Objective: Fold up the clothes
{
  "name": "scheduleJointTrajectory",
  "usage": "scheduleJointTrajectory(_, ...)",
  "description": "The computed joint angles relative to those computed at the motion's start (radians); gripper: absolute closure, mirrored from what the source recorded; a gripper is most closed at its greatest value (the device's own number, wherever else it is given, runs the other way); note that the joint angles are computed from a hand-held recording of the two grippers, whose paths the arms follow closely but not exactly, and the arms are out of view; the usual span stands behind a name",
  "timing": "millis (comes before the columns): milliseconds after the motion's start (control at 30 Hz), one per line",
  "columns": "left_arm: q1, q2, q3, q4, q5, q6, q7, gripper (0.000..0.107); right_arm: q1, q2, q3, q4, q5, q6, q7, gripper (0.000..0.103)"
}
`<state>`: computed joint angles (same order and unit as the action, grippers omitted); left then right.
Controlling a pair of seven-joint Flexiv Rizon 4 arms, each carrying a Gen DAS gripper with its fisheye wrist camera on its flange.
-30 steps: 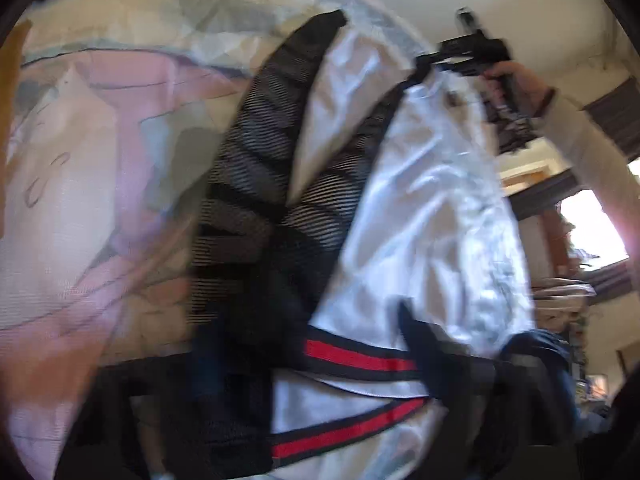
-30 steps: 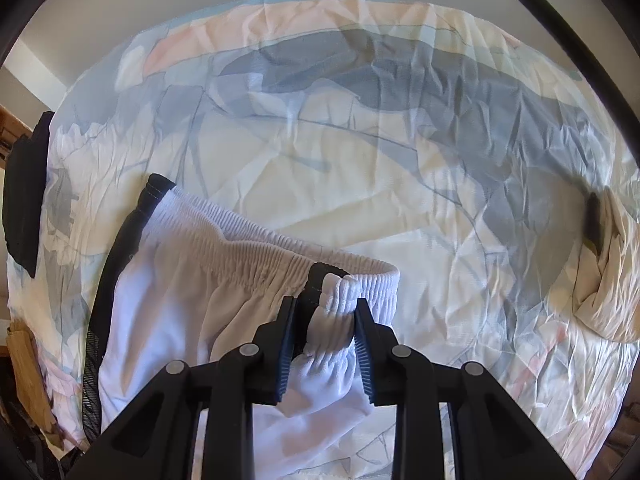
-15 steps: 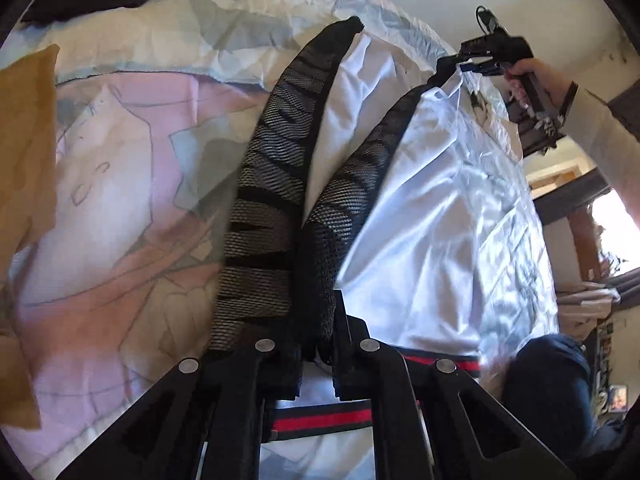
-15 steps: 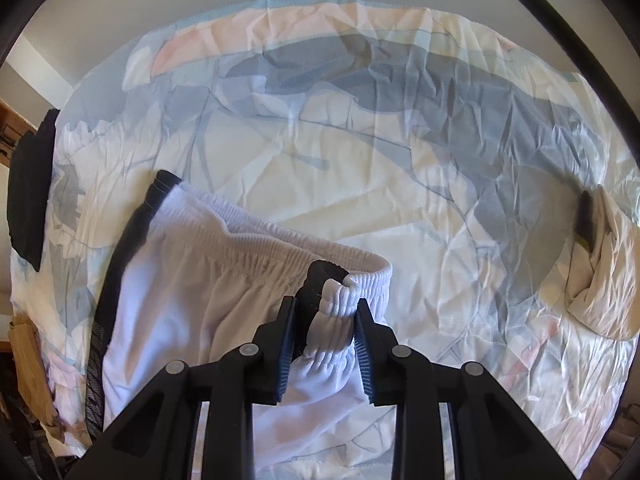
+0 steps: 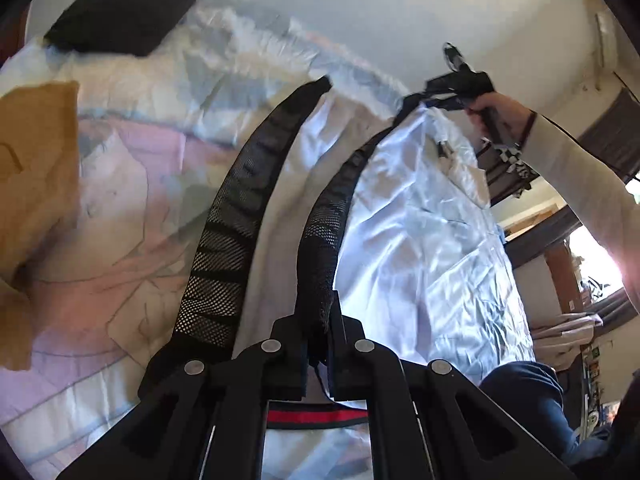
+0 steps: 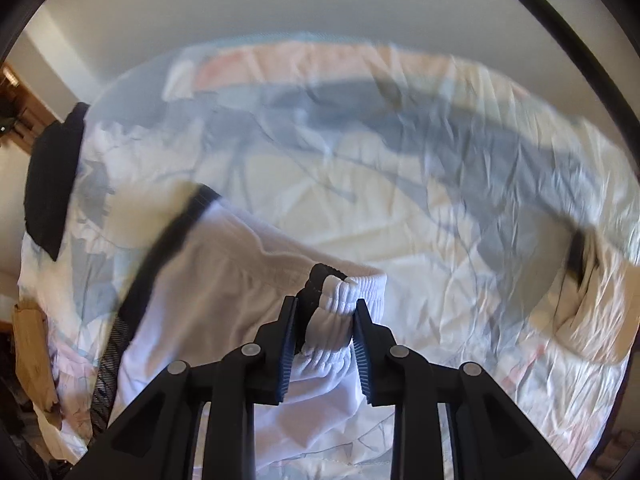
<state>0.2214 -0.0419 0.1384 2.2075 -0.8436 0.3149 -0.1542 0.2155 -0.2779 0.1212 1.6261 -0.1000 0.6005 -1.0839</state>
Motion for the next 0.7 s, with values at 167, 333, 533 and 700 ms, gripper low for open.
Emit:
scheduleJointTrajectory(167,0.033,0.018,0.031,-0.006,-0.03,-0.037,0.001,0.101,0.043,-0.051,0.007,-0.115,-0.026,-0.034,-0.006,0.076)
scheduleJointTrajectory(333,0.076,-0.014,0.046,-0.022,-0.045,-0.025,-0.027,0.101,0.093,-0.182,0.003,-0.317,-0.035,-0.074,-0.011,0.076)
scheduleJointTrajectory(533,0.107,-0.114,0.035,-0.035,0.041,0.057,-0.118,0.101,0.159,-0.387,-0.022,-0.55,-0.061,-0.163,0.009,0.076)
scheduleJointTrajectory(700,0.114,-0.146,0.016,-0.034,0.072,0.14,-0.145,0.1,0.16,-0.429,-0.031,-0.523,-0.044,-0.101,0.074,0.066)
